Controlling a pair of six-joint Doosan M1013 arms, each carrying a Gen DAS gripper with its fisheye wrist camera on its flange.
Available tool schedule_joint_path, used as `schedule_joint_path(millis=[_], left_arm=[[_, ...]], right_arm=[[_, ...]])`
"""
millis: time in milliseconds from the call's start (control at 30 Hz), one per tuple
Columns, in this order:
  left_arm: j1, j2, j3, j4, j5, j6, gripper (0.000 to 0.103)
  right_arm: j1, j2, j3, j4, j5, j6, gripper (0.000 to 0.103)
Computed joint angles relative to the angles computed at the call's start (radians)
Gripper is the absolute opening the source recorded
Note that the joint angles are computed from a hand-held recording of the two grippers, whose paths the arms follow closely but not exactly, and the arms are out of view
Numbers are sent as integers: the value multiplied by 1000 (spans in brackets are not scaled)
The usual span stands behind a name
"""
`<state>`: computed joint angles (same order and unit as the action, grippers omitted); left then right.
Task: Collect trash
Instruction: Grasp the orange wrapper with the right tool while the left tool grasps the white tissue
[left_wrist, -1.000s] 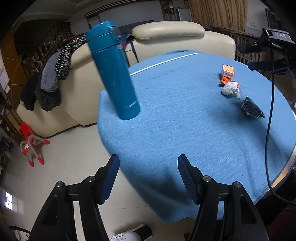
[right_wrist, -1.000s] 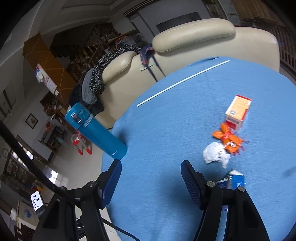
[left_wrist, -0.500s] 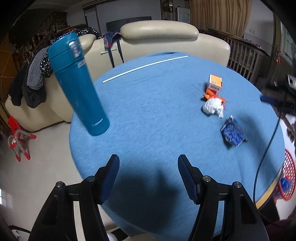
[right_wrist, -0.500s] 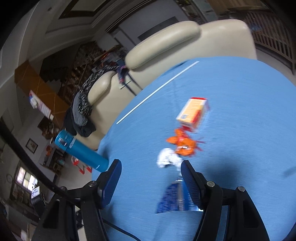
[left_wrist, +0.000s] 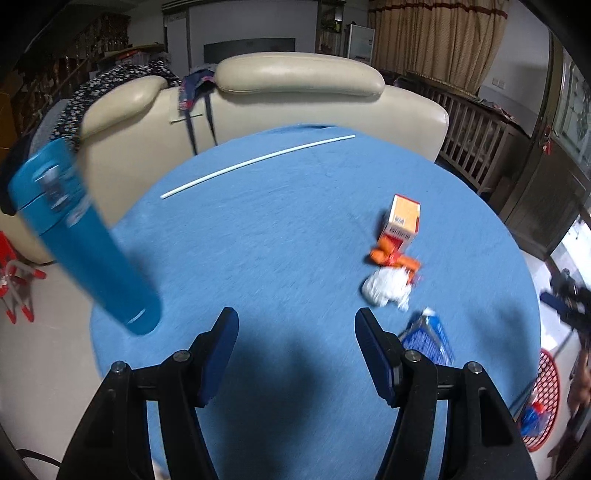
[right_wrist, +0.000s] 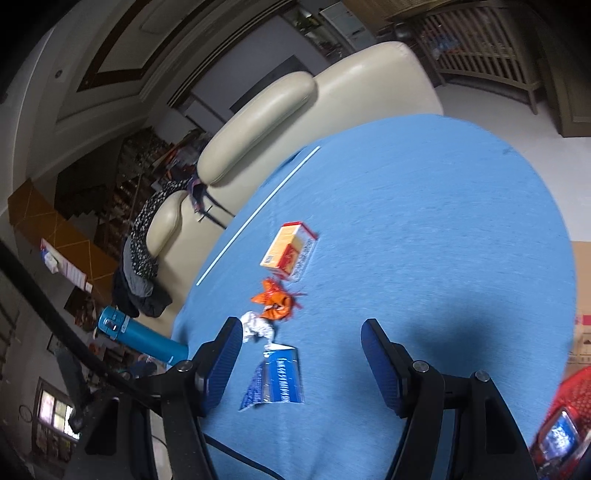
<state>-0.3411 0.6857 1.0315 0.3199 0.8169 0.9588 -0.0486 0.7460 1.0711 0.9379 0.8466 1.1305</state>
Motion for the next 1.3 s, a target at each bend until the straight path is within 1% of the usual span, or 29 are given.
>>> schedule_joint_path(millis=[100, 167, 200, 300, 367, 433, 567, 633, 733, 767, 800, 833, 867, 900, 1000, 1067, 1100, 1200, 1267, 1300], left_arm=[[8, 37, -54, -64, -1, 44, 67], [16, 62, -89, -138, 2, 93, 66], [21, 80, -113, -189, 8, 127, 67], [24, 121, -166, -280, 25, 198, 66], [22, 151, -208, -311, 43, 250, 67], [18, 185, -259, -334, 69, 312, 67], [19, 259, -377, -397, 153, 392, 67], [21, 292, -426, -418, 190, 405, 66], [26, 318, -456, -453, 215, 410, 66], [28, 321, -459, -466, 216, 412, 54], [30, 322, -457, -480, 220, 420, 46], [31, 315, -442, -478, 209, 423, 46], [34, 306, -423, -487, 191, 432, 43], [37, 296, -403, -499, 177, 436, 42], [45, 254, -329, -485, 128, 406, 41], [52, 224, -278, -481, 100, 388, 41], [54, 201, -242, -460, 81, 369, 41], [58, 160, -185, -398, 61, 325, 41], [60, 136, -152, -375, 43, 307, 41], [59, 124, -135, -360, 33, 296, 41]], right_arm=[[-9, -8, 20, -20, -13, 27, 71], [-12, -7, 22, -38, -15, 46, 71], [-12, -6, 22, -46, -15, 56, 71], [-12, 2, 14, -56, -8, 73, 71], [-9, 5, 9, -66, -6, 77, 71], [-6, 10, 2, -74, 1, 80, 71], [1, 14, -4, -94, 8, 89, 71], [4, 16, -7, -104, 10, 96, 71], [8, 20, -19, -121, 17, 106, 71], [12, 24, -29, -129, 20, 105, 71], [15, 28, -38, -135, 21, 104, 71], [18, 34, -50, -138, 26, 101, 71], [22, 45, -72, -142, 41, 100, 71], [27, 60, -100, -146, 61, 100, 71], [47, 103, -181, -162, 112, 86, 71], [69, 144, -261, -198, 153, 80, 71], [81, 169, -308, -213, 178, 75, 71], [114, 246, -450, -276, 248, 81, 69], [137, 313, -572, -323, 313, 90, 69], [150, 357, -655, -353, 357, 106, 69]])
